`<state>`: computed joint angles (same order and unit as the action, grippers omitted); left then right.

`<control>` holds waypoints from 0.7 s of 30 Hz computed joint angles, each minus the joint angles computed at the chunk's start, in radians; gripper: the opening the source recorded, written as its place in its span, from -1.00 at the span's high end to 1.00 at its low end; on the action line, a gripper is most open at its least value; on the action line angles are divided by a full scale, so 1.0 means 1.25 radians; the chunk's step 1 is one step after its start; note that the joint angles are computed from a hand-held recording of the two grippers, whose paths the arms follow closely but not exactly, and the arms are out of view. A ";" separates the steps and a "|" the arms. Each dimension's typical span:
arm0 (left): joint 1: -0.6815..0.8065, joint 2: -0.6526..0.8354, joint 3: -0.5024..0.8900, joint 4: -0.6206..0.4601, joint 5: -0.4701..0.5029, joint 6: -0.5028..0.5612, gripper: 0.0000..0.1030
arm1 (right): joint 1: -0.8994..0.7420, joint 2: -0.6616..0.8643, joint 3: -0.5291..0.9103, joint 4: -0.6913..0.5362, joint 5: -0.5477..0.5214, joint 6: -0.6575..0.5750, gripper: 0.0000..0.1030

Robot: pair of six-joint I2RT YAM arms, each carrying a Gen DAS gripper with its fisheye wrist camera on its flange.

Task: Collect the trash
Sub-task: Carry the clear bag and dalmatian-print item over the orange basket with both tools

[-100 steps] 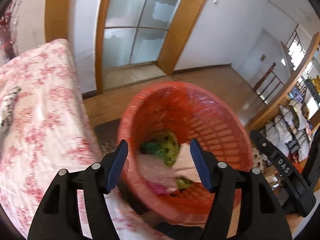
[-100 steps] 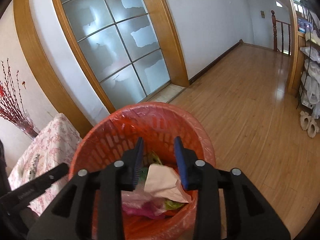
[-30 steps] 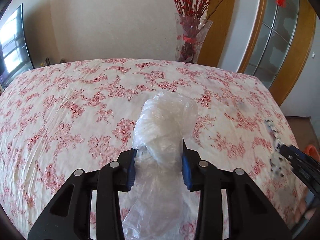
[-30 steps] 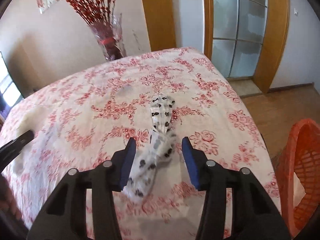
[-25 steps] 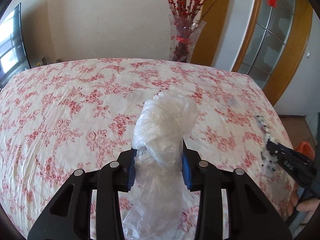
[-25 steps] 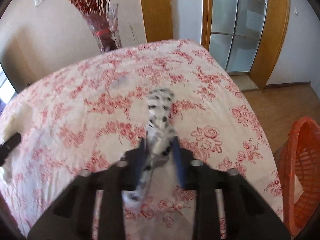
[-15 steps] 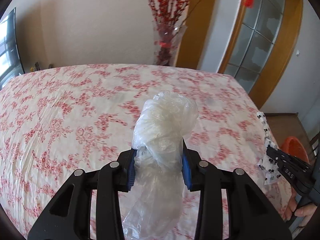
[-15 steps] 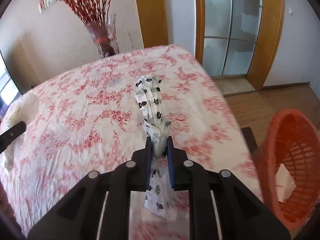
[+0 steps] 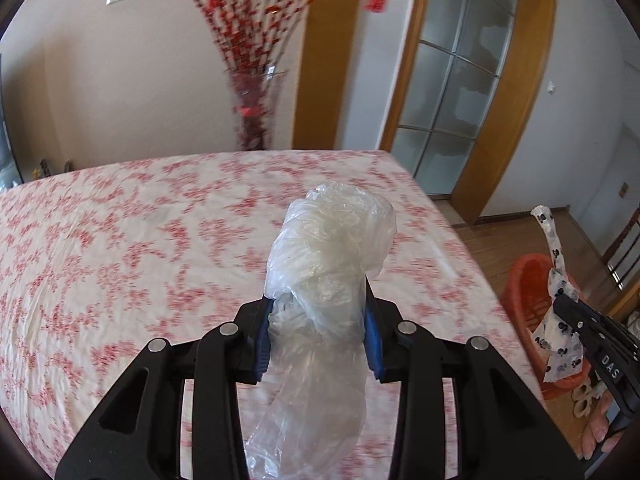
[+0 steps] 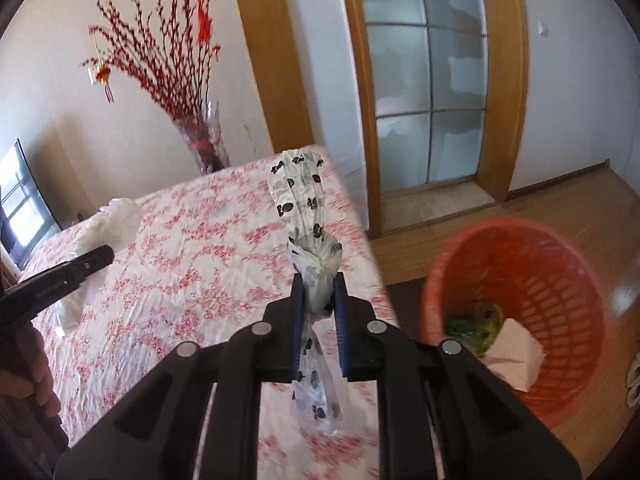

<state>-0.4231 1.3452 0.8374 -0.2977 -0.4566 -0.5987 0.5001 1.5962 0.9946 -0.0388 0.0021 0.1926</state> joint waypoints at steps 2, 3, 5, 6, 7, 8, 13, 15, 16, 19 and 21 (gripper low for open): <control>-0.047 0.023 0.026 -0.002 -0.028 -0.009 0.28 | -0.015 -0.041 -0.036 0.018 0.006 -0.005 0.70; -0.063 0.032 0.036 -0.004 -0.036 -0.013 0.28 | -0.024 -0.063 -0.056 0.027 0.010 -0.010 0.70; -0.101 0.058 0.063 -0.005 -0.051 -0.020 0.28 | -0.042 -0.102 -0.091 0.044 0.016 -0.018 0.70; -0.118 0.069 0.075 -0.006 -0.058 -0.023 0.28 | -0.050 -0.115 -0.104 0.049 0.019 -0.021 0.70; -0.140 0.083 0.090 -0.006 -0.067 -0.028 0.28 | -0.064 -0.134 -0.122 0.057 0.020 -0.024 0.70; -0.157 0.095 0.103 -0.006 -0.074 -0.031 0.28 | -0.073 -0.146 -0.133 0.062 0.020 -0.026 0.70; -0.220 0.159 0.168 0.002 -0.087 -0.037 0.28 | -0.136 -0.215 -0.193 0.081 0.016 -0.047 0.70; -0.235 0.184 0.190 0.010 -0.081 -0.038 0.27 | -0.166 -0.223 -0.201 0.081 -0.003 -0.048 0.70; -0.244 0.201 0.205 0.013 -0.079 -0.039 0.27 | -0.182 -0.224 -0.205 0.082 -0.014 -0.045 0.70; -0.259 0.241 0.237 0.022 -0.062 -0.042 0.27 | -0.223 -0.224 -0.215 0.087 -0.038 -0.038 0.70; -0.269 0.268 0.264 0.021 -0.054 -0.045 0.27 | -0.240 -0.222 -0.217 0.088 -0.049 -0.032 0.70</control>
